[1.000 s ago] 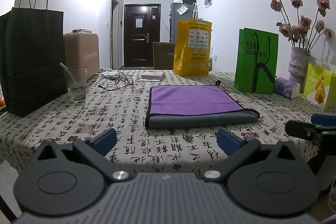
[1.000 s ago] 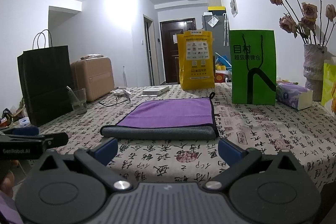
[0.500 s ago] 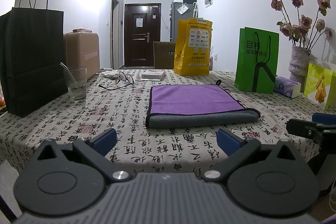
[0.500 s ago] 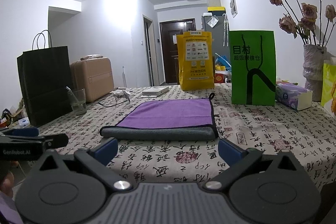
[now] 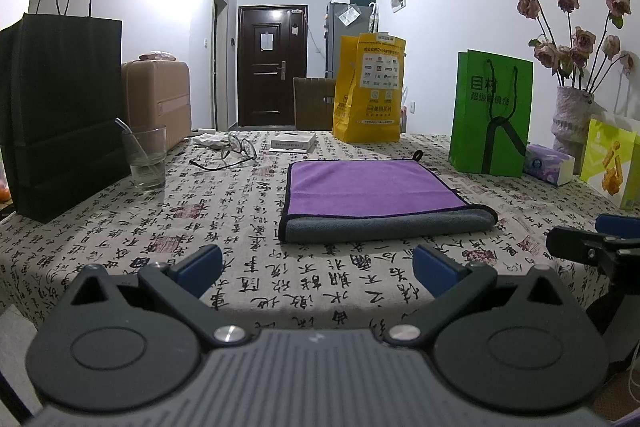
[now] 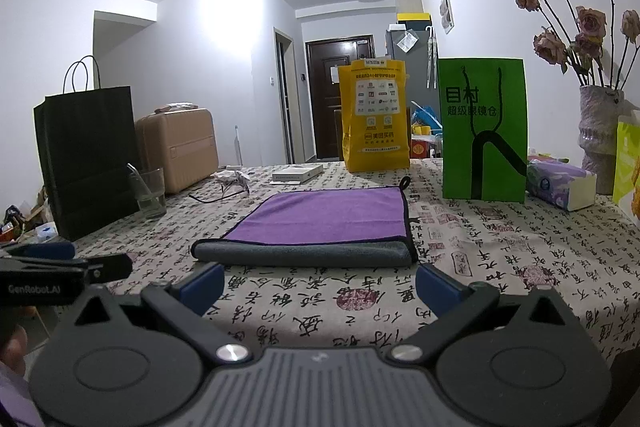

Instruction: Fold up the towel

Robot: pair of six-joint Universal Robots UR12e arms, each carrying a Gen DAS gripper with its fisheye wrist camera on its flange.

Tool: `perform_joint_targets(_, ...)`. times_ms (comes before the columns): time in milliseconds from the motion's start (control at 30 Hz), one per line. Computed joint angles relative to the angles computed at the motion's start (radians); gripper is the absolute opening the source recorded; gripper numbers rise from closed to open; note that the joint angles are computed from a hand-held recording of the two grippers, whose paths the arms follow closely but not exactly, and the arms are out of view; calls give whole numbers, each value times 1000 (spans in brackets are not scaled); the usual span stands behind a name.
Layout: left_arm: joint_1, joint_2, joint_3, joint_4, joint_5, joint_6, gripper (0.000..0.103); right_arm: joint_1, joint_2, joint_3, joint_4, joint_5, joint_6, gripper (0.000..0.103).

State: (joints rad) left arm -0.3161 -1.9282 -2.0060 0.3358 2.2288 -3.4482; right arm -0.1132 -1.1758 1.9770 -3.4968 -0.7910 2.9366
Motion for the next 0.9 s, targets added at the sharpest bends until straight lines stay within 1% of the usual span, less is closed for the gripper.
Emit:
perform_joint_targets(733,0,0,0,-4,1,-3,103,3,2,0,1,-5,1,102)
perform_joint_targets(900,2,2,-1,-15,-2,-7,103,3,3,-1,2,-6,2,102)
